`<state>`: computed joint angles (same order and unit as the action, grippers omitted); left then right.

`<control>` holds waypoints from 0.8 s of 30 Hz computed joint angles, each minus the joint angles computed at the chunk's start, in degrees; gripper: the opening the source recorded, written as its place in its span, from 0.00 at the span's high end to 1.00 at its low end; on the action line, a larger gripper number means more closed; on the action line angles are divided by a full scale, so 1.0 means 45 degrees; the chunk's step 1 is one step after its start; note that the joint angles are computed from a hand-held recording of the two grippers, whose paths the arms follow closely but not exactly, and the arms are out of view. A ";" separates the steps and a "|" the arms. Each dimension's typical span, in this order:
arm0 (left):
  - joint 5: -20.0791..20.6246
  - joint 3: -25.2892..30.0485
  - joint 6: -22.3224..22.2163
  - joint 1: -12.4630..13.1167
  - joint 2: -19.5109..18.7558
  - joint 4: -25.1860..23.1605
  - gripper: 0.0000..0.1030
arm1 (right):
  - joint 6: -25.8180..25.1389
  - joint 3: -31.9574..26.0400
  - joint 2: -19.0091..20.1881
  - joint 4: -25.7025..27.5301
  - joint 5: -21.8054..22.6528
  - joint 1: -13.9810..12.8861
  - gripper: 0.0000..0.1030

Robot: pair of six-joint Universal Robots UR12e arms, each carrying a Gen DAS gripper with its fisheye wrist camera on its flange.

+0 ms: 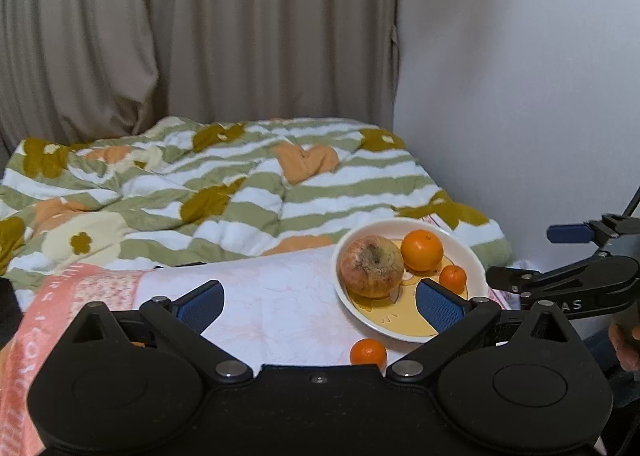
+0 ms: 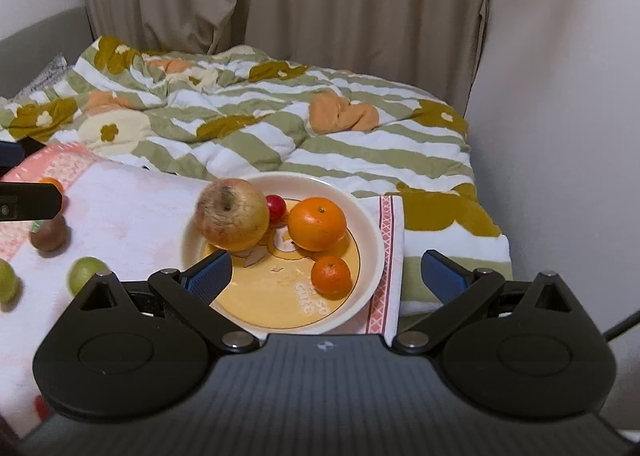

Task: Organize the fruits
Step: 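Withdraw both tools from the bowl back over the remaining fruits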

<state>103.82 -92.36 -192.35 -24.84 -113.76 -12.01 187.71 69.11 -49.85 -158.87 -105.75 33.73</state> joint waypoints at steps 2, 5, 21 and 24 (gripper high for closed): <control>0.0269 -0.0258 -0.0138 -0.0067 0.0230 0.0230 0.00 | 0.0165 0.0193 -0.0239 0.0038 0.0002 0.0083 0.00; 0.0715 -0.0649 -0.0181 -0.0162 0.0595 0.0436 0.00 | 0.0249 0.0379 -0.0509 0.0114 -0.0109 0.0234 0.00; 0.0352 -0.3240 0.0906 0.0505 0.2646 0.1116 0.00 | 0.2304 0.0617 -0.1102 0.0895 -0.1895 0.1602 0.00; -0.0522 -0.3699 0.1354 0.0946 0.2982 0.1039 0.00 | 0.3317 0.0418 -0.1013 0.1359 -0.2355 0.1944 0.00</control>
<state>101.47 -109.00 -186.26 -20.58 -100.35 -7.33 202.64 71.00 -54.41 -152.76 -116.34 42.47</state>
